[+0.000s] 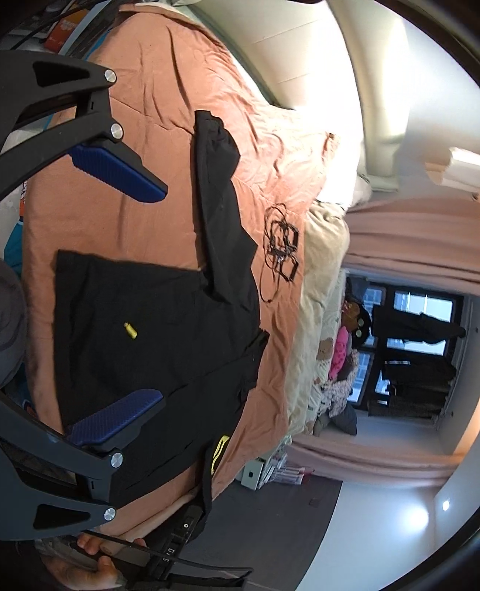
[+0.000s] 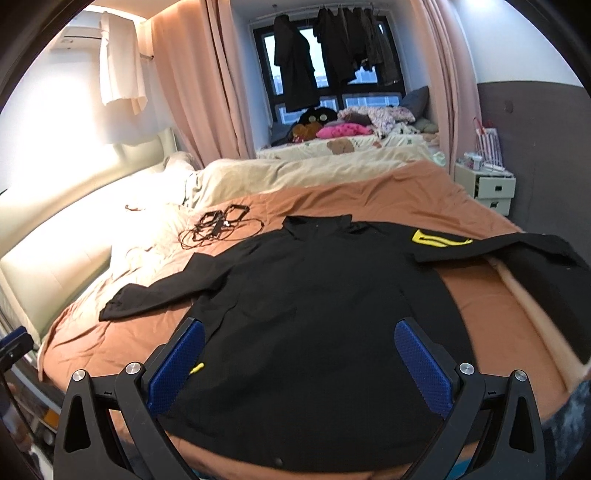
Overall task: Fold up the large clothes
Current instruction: 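Move the left tool to the plain black sleeve cuff and close on it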
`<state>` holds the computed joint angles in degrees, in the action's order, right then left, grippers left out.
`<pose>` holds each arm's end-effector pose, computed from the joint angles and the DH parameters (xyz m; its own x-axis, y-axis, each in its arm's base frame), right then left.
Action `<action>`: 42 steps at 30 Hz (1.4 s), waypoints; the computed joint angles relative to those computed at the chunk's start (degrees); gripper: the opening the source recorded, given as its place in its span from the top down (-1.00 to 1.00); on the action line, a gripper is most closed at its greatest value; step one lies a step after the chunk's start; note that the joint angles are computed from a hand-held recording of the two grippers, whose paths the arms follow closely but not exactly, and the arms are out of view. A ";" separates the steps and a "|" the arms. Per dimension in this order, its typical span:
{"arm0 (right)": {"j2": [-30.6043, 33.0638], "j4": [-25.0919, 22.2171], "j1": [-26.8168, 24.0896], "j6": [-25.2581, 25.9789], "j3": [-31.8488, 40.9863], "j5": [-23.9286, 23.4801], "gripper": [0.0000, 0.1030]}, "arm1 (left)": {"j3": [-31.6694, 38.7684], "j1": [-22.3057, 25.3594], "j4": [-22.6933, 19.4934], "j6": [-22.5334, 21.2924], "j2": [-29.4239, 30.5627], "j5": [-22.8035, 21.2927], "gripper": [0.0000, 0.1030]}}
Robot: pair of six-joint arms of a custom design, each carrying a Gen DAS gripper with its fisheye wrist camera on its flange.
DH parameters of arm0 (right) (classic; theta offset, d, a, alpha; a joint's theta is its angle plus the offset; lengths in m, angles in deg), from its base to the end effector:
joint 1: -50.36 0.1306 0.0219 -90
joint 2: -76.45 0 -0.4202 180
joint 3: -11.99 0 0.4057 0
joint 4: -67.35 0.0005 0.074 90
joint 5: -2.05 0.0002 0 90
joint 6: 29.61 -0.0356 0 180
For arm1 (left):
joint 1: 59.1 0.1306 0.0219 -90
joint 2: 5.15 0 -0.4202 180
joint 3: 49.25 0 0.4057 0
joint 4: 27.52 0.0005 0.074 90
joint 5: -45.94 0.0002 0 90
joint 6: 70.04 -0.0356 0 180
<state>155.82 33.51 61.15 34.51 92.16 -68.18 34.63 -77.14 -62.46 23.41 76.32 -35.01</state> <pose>0.4346 0.0701 0.4905 -0.4372 0.3348 -0.8347 0.3259 0.9240 0.2000 0.4325 -0.1473 0.5043 -0.5364 0.1122 -0.8365 0.4004 0.9063 -0.1352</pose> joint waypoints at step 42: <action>49.46 -15.13 -6.59 6.04 52.93 -18.36 -0.43 | 53.03 18.26 -21.64 11.19 51.93 -4.17 -0.36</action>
